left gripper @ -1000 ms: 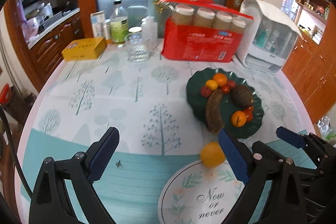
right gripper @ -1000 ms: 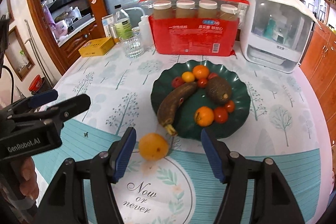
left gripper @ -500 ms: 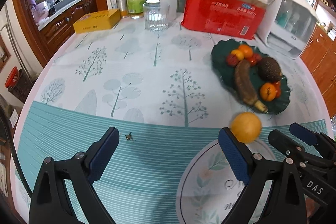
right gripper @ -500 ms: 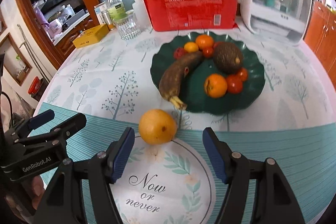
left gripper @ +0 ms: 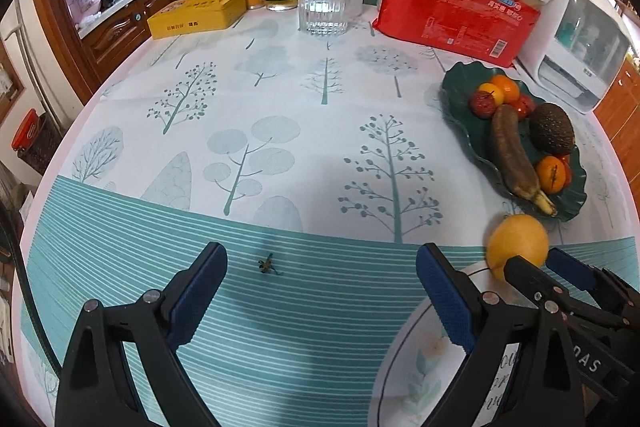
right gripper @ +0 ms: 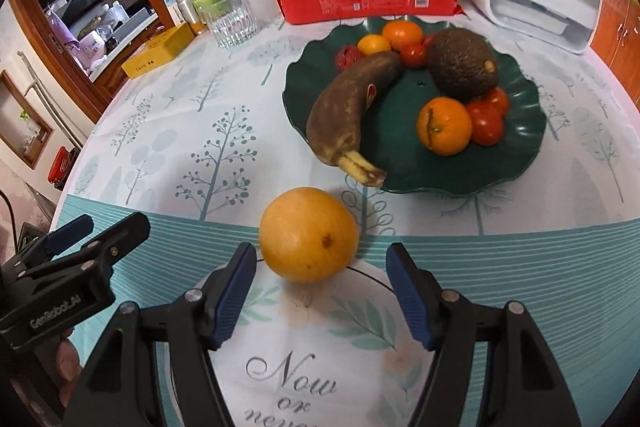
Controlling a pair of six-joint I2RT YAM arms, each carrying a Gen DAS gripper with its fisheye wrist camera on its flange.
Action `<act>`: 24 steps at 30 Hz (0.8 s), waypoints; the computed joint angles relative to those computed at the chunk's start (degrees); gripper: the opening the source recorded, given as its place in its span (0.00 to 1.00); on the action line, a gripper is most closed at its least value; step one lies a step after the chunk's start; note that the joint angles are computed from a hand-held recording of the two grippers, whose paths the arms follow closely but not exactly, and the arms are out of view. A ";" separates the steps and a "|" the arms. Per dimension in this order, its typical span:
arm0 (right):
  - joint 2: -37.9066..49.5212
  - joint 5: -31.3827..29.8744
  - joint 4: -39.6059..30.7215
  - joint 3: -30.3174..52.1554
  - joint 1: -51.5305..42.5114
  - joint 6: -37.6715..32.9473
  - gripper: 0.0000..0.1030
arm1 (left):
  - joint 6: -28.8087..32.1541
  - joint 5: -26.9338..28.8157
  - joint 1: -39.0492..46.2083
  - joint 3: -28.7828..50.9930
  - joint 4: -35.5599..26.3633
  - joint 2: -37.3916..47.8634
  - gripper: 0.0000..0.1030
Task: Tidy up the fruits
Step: 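Grasp the large yellow grapefruit with the right tool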
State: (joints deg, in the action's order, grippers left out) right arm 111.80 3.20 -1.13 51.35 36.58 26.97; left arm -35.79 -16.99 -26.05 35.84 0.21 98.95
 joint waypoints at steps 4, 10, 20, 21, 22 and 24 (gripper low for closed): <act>2.62 -0.05 -0.02 2.12 -0.12 0.41 0.66 | 1.20 0.89 1.39 0.09 1.00 0.90 0.92; 4.61 0.93 0.38 3.82 0.48 0.61 0.63 | 2.41 1.73 2.46 0.53 1.23 1.65 0.92; 3.17 0.34 0.77 1.98 0.79 0.81 0.52 | 2.42 1.18 0.99 1.50 -0.51 1.25 0.92; 2.70 0.06 0.78 1.49 0.81 0.92 0.52 | 2.16 1.04 0.53 1.70 -1.06 1.07 0.92; 1.83 -0.45 0.79 0.67 0.73 1.08 0.52 | 1.97 0.95 0.12 1.81 -1.52 0.84 0.92; -0.18 -1.24 0.95 -1.13 0.54 1.06 0.52 | 1.36 0.51 -0.93 2.22 -2.78 0.32 0.92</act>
State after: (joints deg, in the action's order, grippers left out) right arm 111.62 1.96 -0.18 50.22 37.11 28.03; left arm -34.43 -16.48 -26.98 38.07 -2.57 99.27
